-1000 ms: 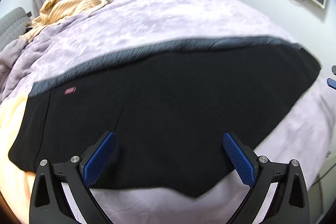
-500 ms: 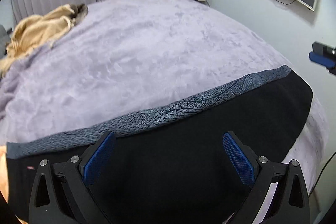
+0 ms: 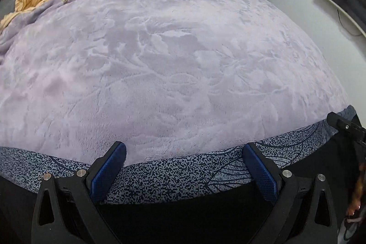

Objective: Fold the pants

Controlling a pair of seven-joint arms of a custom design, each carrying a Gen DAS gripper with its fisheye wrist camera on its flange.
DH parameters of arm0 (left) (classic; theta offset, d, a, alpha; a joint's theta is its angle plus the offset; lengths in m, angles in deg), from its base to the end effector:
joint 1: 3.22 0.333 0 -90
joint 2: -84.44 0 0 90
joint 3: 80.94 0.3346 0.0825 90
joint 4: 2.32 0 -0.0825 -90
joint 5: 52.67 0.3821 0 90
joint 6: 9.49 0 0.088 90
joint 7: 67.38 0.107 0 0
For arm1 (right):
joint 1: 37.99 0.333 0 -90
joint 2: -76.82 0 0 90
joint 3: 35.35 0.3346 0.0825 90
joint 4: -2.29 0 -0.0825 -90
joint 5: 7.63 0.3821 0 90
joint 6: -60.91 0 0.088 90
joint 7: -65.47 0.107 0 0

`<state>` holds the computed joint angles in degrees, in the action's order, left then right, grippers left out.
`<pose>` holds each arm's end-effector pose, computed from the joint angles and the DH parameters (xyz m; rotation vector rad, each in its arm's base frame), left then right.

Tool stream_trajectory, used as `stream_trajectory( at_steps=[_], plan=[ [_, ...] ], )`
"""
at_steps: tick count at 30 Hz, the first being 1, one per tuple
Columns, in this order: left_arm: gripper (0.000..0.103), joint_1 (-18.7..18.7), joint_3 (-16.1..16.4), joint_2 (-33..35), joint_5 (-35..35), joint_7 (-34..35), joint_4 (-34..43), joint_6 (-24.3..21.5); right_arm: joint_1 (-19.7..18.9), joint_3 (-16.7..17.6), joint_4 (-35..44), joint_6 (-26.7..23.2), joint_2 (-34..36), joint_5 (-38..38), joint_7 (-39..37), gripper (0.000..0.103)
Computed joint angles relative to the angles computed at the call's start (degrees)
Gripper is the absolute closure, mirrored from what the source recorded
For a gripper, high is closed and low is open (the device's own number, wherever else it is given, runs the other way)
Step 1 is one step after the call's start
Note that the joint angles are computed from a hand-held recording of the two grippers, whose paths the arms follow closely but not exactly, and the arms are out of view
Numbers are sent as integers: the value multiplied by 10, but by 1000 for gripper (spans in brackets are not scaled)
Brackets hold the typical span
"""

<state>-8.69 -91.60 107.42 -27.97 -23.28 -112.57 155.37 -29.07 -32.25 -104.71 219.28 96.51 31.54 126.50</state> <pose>0.6394 -0.1973 0.3643 -2.1139 1.7811 -0.7151 0.6629 0.1103 0.4054 -1.8659 1.6289 -0.2076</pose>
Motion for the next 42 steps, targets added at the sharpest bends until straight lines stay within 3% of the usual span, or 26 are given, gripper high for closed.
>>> stream_trajectory(
  at_steps=[3,7,9,14,16,18,20,21,22,25,27,28,29,30,31,33,35,38,40,42],
  plan=[
    [1,-23,26,-9,38,-33,-15,20,-32,17,-40,15,-45,79,-48,53],
    [1,-22,26,-10,51,-44,-16,21,-71,6,-102,11,-117,213,-123,50],
    [1,-22,26,-11,56,-48,-16,21,-87,-16,-136,-7,-150,286,-148,48],
    [1,-20,8,-20,40,-15,19,-67,-121,-80,-202,-74,-198,356,-136,48],
    [1,-18,-6,-36,25,1,16,-60,-129,-91,-214,-82,-199,357,-135,48],
    [1,-2,-45,-45,-26,58,15,-42,-137,-98,-208,-106,-185,388,-157,48],
    [1,-23,-52,-42,-28,78,30,-49,-149,-101,-189,-159,-162,428,-176,54],
    [1,-34,-53,-37,-28,84,40,-56,-154,-100,-179,-180,-150,440,-183,78],
    [1,-45,-57,-29,-28,94,55,-66,-153,-95,-171,-181,-144,433,-177,93],
    [1,-82,-63,5,-26,111,97,-78,-149,-82,-169,-157,-155,465,-226,93],
    [1,-97,-73,33,-34,131,125,-104,-139,-78,-170,-121,-161,433,-217,93],
    [1,-110,-70,49,-38,143,143,-127,-134,-78,-169,-103,-155,388,-181,92],
    [1,-137,-48,58,-3,119,153,-140,-135,-80,-166,-108,-144,347,-144,88],
    [1,-165,-20,56,40,89,146,-129,-142,-84,-164,-133,-134,343,-127,88],
    [1,-174,-11,51,59,75,139,-122,-156,-87,-169,-166,-131,379,-139,87],
    [1,-159,-28,46,45,89,136,-127,-176,-93,-181,-214,-134,425,-163,80],
    [1,-134,-54,45,-1,119,142,-145,-183,-96,-186,-230,-136,436,-179,79],
    [1,-137,-46,39,-3,110,141,-132,-181,-93,-182,-226,-134,428,-174,72],
    [1,-142,-42,45,0,100,149,-132,-177,-89,-170,-223,-125,422,-164,53],
    [1,-141,-49,61,-17,104,168,-155,-170,-82,-154,-213,-113,412,-158,45]
  ],
)
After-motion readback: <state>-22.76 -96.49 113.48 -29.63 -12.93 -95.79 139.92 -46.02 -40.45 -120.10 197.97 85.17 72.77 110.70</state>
